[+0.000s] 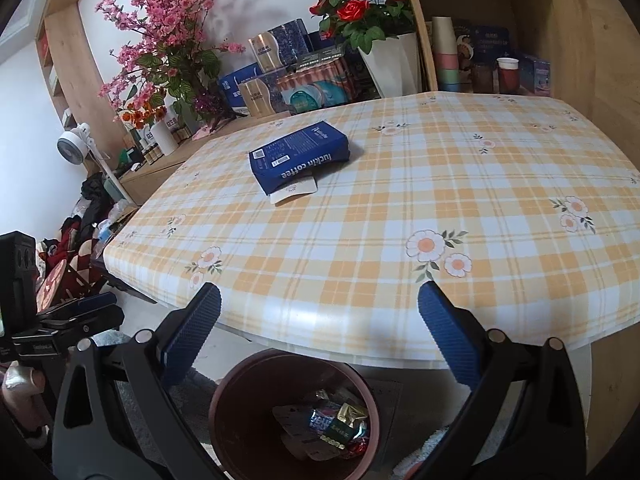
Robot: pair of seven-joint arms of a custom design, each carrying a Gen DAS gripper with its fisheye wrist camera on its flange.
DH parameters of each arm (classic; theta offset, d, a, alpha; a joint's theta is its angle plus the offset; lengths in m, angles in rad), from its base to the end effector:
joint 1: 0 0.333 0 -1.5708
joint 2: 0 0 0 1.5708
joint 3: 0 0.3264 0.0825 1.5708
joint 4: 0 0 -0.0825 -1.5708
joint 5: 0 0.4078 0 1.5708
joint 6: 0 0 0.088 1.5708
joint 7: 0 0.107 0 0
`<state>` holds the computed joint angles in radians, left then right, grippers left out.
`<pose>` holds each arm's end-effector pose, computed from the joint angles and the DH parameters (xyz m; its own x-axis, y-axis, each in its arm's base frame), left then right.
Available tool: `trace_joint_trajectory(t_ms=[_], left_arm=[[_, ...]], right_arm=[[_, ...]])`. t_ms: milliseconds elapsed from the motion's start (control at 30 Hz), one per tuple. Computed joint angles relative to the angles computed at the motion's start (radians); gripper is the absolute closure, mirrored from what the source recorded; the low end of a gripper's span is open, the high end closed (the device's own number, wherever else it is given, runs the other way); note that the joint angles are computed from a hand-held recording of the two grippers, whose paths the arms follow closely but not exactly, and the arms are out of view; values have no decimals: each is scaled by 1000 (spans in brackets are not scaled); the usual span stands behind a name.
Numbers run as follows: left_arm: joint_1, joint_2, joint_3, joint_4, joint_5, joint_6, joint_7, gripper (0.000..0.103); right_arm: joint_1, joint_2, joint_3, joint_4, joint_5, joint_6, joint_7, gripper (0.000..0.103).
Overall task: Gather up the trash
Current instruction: 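Move the right tool to the blue luckin coffee box and grasp it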
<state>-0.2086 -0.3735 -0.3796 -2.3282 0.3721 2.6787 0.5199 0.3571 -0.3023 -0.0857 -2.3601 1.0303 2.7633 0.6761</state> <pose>0.4075 -0.3066 0.5510 0.0629 -0.9686 0.2404 -0.7175 -0.2113 -0.6637 0.4995 0.0988 0.5072 0.4255 -0.8525 -0.3035 -0.6649 -0.0670 -0.7439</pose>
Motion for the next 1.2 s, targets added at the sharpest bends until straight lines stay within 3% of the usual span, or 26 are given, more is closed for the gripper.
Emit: trace_joint_trajectory(t_ms=[100, 233, 567, 700, 833, 1067, 1200], left_arm=[[29, 0, -8, 8, 44, 18, -13, 6], [73, 12, -17, 37, 121, 29, -21, 6], [175, 92, -14, 133, 351, 41, -125, 6], [177, 137, 19, 164, 407, 40, -167, 6], [167, 178, 58, 189, 433, 48, -176, 6], [147, 248, 107, 244, 492, 50, -212, 6], [127, 279, 131, 264, 492, 63, -209, 6]], right_arm=[[-12, 43, -5, 58, -28, -85, 34, 6], [-45, 102, 41, 122, -124, -82, 121, 6], [-108, 373, 116, 431, -163, -197, 259, 6], [-149, 512, 159, 594, -125, -254, 327, 6], [-181, 636, 208, 732, -106, -277, 399, 14], [-221, 767, 293, 869, -14, -228, 471, 17], [-213, 816, 311, 910, -12, -143, 563, 20]])
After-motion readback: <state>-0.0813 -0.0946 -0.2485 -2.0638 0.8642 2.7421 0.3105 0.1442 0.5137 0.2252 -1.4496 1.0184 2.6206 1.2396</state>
